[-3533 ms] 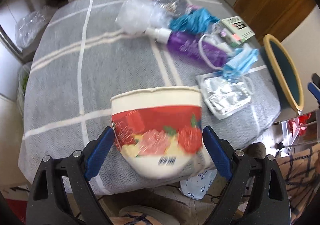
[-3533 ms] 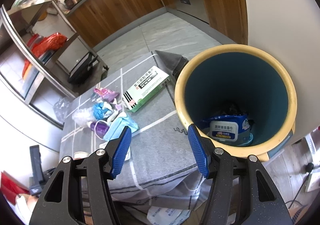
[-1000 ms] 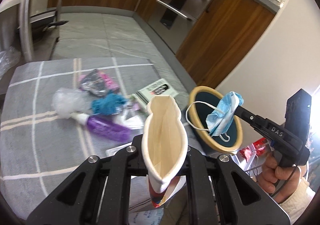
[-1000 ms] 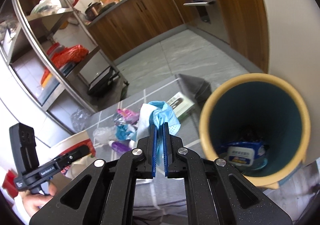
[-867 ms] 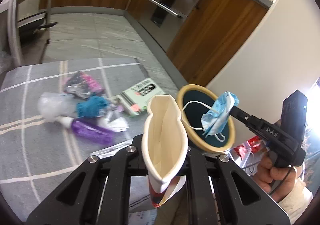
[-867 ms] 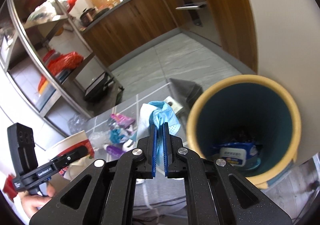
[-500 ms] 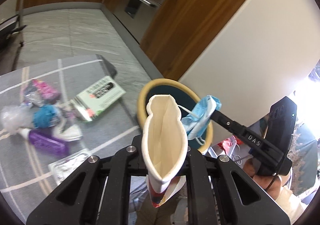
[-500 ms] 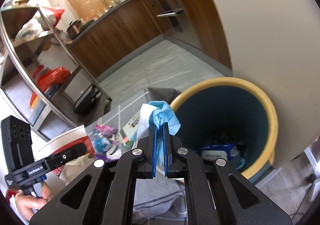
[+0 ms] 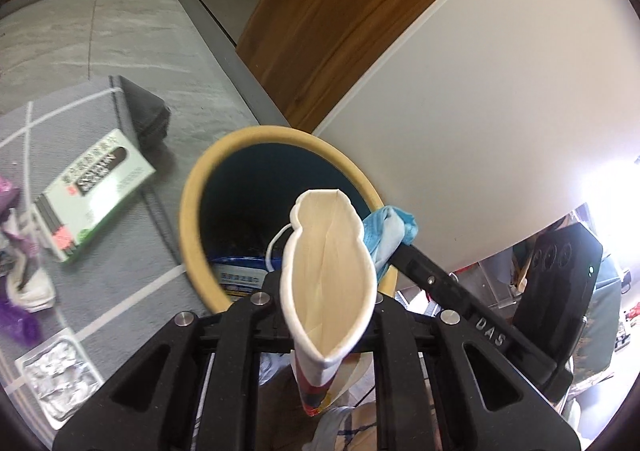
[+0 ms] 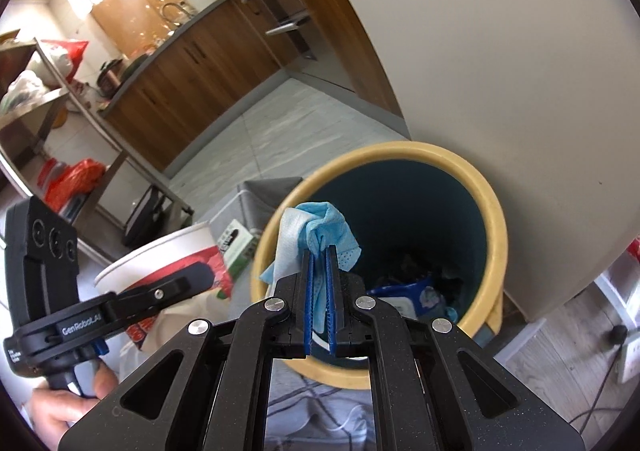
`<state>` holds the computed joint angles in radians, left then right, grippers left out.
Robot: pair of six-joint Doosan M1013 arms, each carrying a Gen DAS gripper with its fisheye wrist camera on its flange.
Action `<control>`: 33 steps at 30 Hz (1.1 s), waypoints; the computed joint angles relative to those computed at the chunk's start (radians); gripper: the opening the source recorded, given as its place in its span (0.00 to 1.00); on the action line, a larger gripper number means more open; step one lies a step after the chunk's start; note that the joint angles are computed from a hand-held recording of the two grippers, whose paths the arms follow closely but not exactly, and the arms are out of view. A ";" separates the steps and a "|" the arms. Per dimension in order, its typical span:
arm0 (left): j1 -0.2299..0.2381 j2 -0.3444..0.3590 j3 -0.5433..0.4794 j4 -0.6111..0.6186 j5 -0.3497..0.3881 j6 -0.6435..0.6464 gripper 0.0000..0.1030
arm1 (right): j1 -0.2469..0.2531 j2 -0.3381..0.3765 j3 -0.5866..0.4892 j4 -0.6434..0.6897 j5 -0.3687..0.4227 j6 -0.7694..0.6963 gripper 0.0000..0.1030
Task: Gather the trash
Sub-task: 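Carry the paper cup and blue mask with both tools over the bin, then open both tools to drop the cup and mask into the bin, then move the open left tool back over the silver foil tray on the table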
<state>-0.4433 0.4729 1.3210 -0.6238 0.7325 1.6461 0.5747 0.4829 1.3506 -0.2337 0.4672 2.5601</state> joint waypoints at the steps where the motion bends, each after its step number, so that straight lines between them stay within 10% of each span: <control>1: -0.004 0.011 -0.013 0.010 0.005 -0.010 0.12 | -0.002 0.001 0.000 0.004 0.004 -0.004 0.07; 11: -0.017 0.076 -0.077 0.057 0.058 -0.057 0.19 | -0.009 0.027 -0.027 0.067 0.104 -0.068 0.14; 15: -0.019 0.075 -0.070 0.086 0.020 -0.094 0.63 | -0.014 0.017 -0.010 0.051 0.097 -0.027 0.21; 25: -0.005 0.029 -0.024 0.083 -0.036 -0.092 0.72 | -0.012 0.007 0.004 0.034 0.062 0.005 0.27; 33: -0.003 -0.049 0.050 0.251 -0.097 -0.116 0.82 | 0.006 0.004 -0.006 -0.002 0.043 -0.014 0.53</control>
